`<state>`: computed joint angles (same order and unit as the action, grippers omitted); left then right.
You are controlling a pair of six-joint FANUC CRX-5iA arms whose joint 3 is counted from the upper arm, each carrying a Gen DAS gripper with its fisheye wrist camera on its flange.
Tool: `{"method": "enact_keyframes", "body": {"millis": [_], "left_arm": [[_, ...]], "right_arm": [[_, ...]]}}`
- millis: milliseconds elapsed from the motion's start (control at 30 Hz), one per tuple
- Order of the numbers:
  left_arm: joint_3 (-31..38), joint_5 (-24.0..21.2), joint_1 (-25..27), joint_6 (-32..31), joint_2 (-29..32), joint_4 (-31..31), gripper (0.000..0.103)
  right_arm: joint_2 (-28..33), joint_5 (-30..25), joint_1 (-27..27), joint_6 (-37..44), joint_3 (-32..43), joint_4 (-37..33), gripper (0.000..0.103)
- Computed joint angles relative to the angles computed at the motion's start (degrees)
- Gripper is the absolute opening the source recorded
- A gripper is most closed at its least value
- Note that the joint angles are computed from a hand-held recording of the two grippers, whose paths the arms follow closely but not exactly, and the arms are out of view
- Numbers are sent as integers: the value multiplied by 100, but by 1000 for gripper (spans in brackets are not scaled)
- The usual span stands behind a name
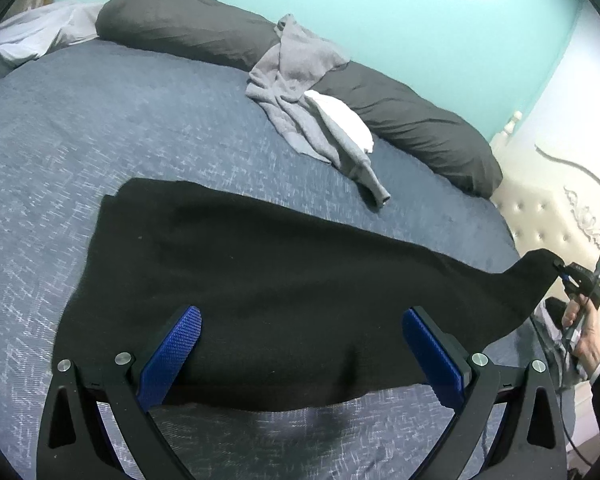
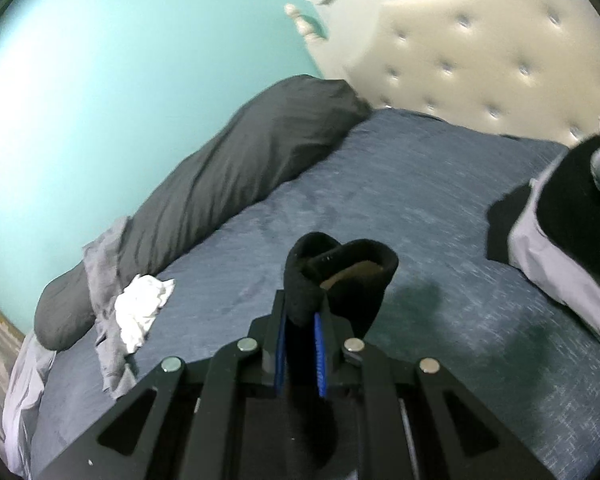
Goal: Fold clothes
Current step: 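Lift the gripped garment end with the right gripper and fold it over the garment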
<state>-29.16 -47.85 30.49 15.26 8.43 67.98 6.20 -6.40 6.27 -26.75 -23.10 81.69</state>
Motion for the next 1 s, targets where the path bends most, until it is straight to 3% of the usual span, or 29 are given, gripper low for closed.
{"method": "enact_keyframes", "body": {"millis": [567,867,1000], "left_arm": [[128,-335,902,-32,-8,-173,103],[251,-454,1317,69,124,-359,103],[297,-529,1448,85,192,-396,103]], "right_arm": [[297,-414,1737,1543,1014,-1200,10],[967,-1301,2958,3873,2445,-3426,10],[1413,-1787,3416,4676,3232,-4077,10]]}}
